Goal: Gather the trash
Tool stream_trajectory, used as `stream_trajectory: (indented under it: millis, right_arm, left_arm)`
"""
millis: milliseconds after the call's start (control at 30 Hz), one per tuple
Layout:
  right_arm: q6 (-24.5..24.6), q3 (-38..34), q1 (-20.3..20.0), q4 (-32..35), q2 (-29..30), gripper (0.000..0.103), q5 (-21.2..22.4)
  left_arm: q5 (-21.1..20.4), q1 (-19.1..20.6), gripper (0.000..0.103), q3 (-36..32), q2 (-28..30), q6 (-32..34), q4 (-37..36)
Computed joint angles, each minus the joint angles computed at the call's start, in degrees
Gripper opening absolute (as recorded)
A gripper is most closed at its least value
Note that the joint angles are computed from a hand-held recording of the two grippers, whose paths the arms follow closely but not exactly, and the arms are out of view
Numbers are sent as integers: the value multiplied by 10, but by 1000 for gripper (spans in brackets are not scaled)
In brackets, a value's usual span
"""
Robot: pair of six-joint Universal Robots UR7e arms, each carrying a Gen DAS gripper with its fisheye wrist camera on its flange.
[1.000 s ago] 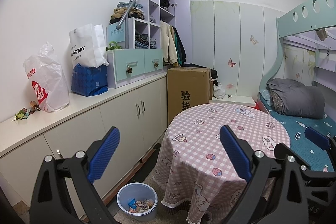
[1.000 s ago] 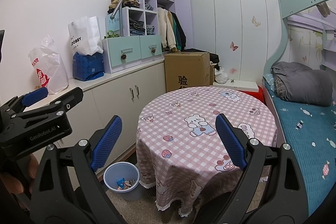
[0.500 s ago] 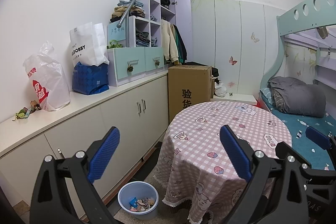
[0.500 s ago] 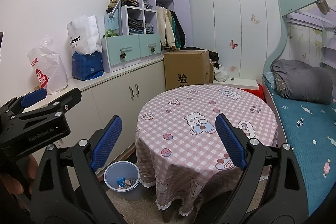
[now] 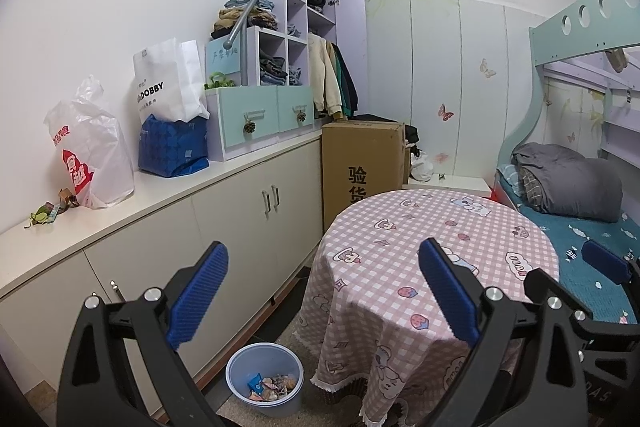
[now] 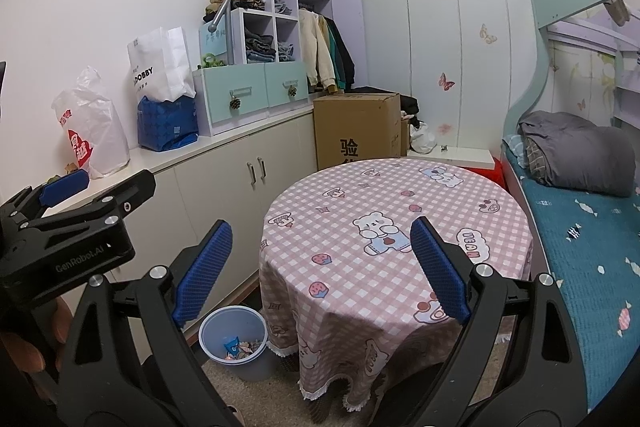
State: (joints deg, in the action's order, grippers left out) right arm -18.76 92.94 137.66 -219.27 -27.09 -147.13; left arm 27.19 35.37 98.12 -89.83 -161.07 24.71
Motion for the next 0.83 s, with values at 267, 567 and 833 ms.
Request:
stream_trajectory:
  millis: [267,567,833]
  right_arm:
    - [4,4,-4,0,0,89,4]
    - [23,-7,-25,28,3,89,25]
    - [69,-4,-66,73,0,89,49]
  left_arm:
    - [2,6,94,-1,1,7,-4]
    - [7,32,94,-13,22,21,-12]
    - [25,80,94,-51,84,7,6]
